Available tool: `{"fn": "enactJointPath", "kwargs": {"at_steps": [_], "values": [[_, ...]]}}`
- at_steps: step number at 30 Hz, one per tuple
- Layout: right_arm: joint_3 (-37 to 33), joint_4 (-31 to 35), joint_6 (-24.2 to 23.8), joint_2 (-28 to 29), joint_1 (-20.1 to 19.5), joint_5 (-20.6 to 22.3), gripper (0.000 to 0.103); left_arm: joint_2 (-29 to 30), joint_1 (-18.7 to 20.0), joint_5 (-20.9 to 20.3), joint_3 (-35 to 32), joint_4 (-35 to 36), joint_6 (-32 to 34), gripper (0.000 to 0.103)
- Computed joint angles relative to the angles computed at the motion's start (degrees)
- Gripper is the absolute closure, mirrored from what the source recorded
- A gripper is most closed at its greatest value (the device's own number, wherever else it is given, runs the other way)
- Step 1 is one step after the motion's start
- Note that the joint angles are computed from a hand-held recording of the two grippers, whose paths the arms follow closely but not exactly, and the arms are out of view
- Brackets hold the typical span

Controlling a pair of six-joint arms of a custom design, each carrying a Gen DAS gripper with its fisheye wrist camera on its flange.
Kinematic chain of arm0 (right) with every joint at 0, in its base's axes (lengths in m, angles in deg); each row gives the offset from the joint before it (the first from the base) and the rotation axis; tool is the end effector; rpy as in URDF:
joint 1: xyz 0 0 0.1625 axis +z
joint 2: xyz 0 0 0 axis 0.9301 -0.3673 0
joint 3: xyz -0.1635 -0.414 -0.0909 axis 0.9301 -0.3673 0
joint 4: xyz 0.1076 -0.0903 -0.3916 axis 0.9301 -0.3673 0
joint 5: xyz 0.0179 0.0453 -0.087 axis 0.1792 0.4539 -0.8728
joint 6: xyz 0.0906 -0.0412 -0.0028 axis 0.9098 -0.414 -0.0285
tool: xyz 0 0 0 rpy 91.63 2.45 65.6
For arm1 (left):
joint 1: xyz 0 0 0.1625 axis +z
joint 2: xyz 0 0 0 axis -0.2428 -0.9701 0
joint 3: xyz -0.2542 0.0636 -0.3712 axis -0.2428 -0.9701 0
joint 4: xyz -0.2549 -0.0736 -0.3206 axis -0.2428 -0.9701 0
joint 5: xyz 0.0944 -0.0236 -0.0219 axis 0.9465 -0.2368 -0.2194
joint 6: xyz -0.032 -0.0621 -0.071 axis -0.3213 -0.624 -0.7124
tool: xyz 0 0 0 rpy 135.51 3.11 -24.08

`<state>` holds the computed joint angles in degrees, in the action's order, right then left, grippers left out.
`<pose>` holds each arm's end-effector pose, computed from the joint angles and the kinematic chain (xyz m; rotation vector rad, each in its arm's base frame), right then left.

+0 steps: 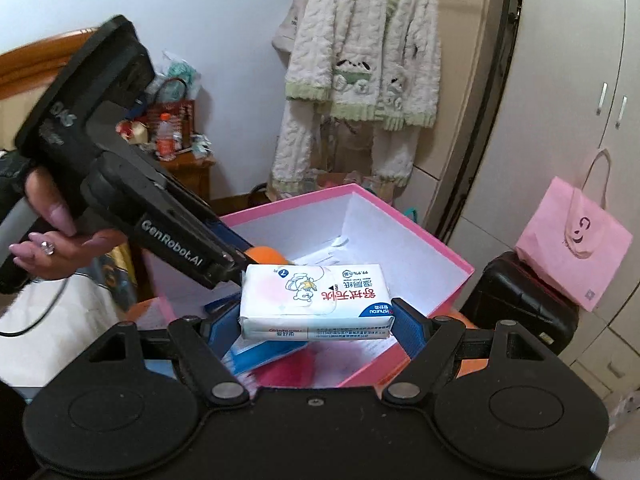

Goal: Organize soft objects
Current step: 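Open the left tool dropping the ball into the box while the right tool releases the tissue packet, then move both tools out of the box toward the white plush toy on the table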

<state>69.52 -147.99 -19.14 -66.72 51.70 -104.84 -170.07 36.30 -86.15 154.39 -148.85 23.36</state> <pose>0.3075 -0.3037 0.0981 1.7719 -2.1785 0.5865 -0.1146 -0.2743 0.2589 0.3505 2.4586 -0.9930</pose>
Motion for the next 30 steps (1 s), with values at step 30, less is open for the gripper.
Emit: {"fn": "enactJointPath", "kwargs": {"at_steps": [30], "values": [[-1.52, -4.08, -2.39, 2.96, -6.77, 3.87, 0.016, 1.57, 1.59, -0.13, -2.91, 9.24, -3.59, 0.039]]}}
